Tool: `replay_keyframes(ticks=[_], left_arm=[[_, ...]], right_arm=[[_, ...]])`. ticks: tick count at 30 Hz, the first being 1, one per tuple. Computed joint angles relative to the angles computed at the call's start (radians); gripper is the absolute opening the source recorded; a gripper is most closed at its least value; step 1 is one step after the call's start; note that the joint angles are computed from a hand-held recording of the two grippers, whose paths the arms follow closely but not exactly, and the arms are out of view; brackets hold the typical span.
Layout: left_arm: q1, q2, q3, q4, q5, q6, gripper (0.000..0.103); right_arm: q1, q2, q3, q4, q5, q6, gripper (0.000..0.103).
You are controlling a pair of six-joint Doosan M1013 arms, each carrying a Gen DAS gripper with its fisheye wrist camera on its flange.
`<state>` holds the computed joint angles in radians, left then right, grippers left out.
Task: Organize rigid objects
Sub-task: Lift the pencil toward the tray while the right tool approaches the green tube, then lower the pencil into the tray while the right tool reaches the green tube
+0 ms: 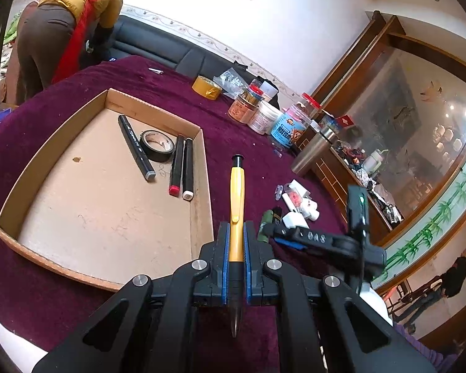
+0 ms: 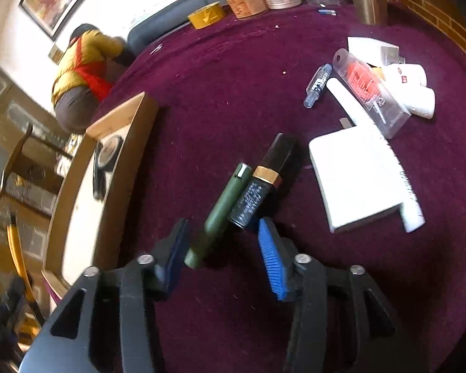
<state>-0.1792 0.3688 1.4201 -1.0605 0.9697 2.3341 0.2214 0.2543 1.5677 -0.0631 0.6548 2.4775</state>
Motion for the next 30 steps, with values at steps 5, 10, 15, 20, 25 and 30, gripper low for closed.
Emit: replay_keyframes(ticks=[5, 10, 15, 20, 25, 30], left_arm=[[0.008, 0.006, -0.002, -0.011, 0.005, -0.001, 0.006], [0.020, 0.008, 0.001, -0.025, 0.013, 0.005, 0.006], [0.040, 0.010, 0.004, -0.037, 0.009, 0.008, 0.006], [0.045, 0.020, 0.004, -0.048, 0.020, 0.000, 0.006], [0.045, 0.019, 0.005, -0.036, 0.031, -0.007, 0.006], [0.065, 0.010, 0.005, -0.028, 0.005, -0.006, 0.006]], right_arm=[[0.033, 0.053, -0.086, -0.131, 0.123, 0.019, 0.060], [0.044, 0.031, -0.063, -0.081, 0.124, -0.078, 0.059], [0.030, -0.008, -0.014, -0.032, 0.059, -0.096, 0.059], [0.037, 0.038, -0.075, -0.019, 0.079, -0.117, 0.058], [0.060, 0.103, -0.149, -0.210, 0.165, -0.030, 0.031], [0.045, 0.080, -0.120, -0.172, 0.121, -0.059, 0.020]])
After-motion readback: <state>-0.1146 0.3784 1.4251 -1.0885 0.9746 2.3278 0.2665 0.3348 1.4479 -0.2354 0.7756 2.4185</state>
